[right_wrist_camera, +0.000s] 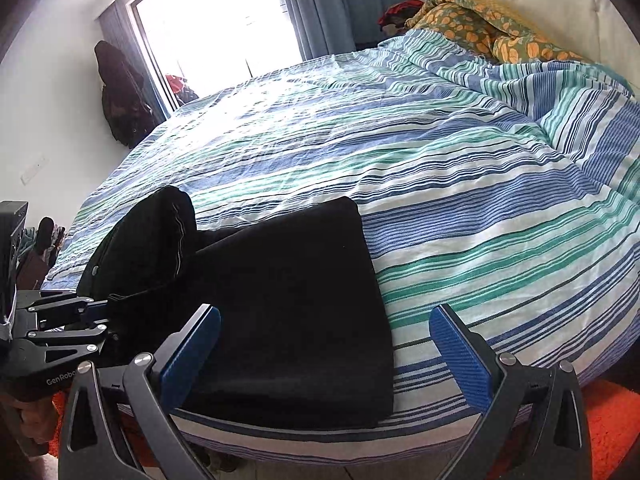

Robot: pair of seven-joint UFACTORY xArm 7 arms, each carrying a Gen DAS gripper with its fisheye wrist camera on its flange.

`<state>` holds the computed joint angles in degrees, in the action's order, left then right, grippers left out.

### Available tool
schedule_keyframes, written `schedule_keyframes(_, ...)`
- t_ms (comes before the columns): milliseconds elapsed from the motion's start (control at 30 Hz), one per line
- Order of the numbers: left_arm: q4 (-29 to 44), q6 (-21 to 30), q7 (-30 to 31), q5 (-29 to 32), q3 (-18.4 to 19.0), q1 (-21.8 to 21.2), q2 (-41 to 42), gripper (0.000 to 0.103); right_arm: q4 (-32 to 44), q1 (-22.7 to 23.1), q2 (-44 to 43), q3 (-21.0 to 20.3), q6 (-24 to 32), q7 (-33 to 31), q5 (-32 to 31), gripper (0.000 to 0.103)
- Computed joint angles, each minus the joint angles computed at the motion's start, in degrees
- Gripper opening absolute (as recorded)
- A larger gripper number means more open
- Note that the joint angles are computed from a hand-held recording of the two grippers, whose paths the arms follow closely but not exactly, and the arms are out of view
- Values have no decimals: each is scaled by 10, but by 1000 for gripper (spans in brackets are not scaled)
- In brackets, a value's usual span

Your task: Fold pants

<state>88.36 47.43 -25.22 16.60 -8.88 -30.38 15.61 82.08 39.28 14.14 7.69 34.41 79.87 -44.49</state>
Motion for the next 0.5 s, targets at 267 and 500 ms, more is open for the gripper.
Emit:
schedule_keyframes(267, 4, 11, -6, 30, 2, -13, 4, 21, -4, 0, -3, -1, -7, 5, -14, 103)
schedule_keyframes(500, 15, 17, -9, 41, 3, -19, 13, 21, -13, -4, -8, 0, -5, 20, -13, 103)
